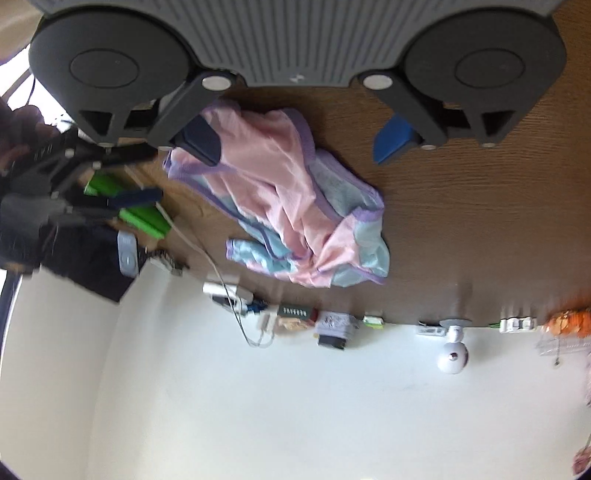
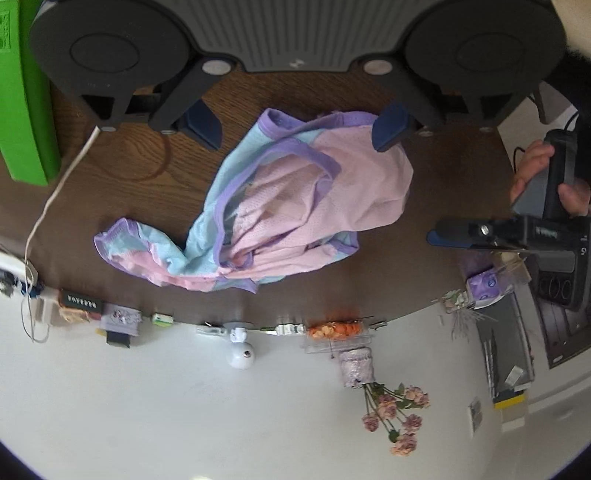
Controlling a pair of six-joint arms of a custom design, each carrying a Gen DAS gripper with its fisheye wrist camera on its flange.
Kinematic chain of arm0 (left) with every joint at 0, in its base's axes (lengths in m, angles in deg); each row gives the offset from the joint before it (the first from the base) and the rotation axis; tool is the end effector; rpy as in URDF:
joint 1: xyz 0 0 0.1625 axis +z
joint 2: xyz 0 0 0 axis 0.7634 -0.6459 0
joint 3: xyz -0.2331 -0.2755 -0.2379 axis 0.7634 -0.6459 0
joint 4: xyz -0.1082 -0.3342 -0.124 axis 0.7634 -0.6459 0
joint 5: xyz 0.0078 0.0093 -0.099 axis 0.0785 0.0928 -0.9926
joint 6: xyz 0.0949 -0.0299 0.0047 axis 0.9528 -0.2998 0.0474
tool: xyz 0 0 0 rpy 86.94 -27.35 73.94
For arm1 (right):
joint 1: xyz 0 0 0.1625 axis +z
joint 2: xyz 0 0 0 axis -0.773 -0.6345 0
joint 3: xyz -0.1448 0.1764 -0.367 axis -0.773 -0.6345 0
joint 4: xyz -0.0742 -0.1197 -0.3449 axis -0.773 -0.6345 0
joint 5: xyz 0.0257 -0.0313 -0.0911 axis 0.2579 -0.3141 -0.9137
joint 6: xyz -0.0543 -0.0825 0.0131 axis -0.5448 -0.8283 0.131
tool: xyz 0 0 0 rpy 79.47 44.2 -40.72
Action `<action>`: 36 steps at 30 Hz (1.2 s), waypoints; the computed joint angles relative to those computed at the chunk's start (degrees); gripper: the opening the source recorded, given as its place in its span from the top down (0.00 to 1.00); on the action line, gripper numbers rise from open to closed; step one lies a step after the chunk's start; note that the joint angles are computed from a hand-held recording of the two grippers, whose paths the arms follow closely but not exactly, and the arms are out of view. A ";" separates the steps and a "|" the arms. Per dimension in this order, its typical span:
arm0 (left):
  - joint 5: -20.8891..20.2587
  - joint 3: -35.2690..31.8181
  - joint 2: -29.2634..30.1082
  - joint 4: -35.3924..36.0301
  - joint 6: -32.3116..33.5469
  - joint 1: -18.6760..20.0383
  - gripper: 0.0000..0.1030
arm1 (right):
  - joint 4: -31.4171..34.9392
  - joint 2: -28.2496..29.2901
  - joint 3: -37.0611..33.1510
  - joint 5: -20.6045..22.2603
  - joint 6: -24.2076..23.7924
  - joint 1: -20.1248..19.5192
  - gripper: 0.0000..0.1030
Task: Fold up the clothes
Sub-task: 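Grasp the purple-trimmed hem with the left gripper while the right gripper grasps it too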
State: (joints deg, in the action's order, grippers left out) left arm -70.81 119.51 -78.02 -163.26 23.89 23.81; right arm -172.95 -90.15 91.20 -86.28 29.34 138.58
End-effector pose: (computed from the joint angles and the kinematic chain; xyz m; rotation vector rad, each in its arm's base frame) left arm -0.0484 -0.6125 0.1095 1.5598 2.5918 -0.6685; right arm 0.0913 -0.4526 0.0810 0.5614 -2.2721 1.1066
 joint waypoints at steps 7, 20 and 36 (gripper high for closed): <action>-3.65 -0.70 0.74 -0.93 -1.65 1.32 1.00 | 5.87 1.24 -4.83 -1.76 -5.00 0.56 0.91; -2.29 0.73 4.93 -16.59 -3.18 -2.94 0.00 | -6.91 -0.06 -9.79 -8.84 20.75 -2.42 0.38; 7.59 4.97 7.28 -7.12 8.45 -8.59 0.60 | -14.36 4.88 -5.30 -13.88 -11.71 1.82 0.41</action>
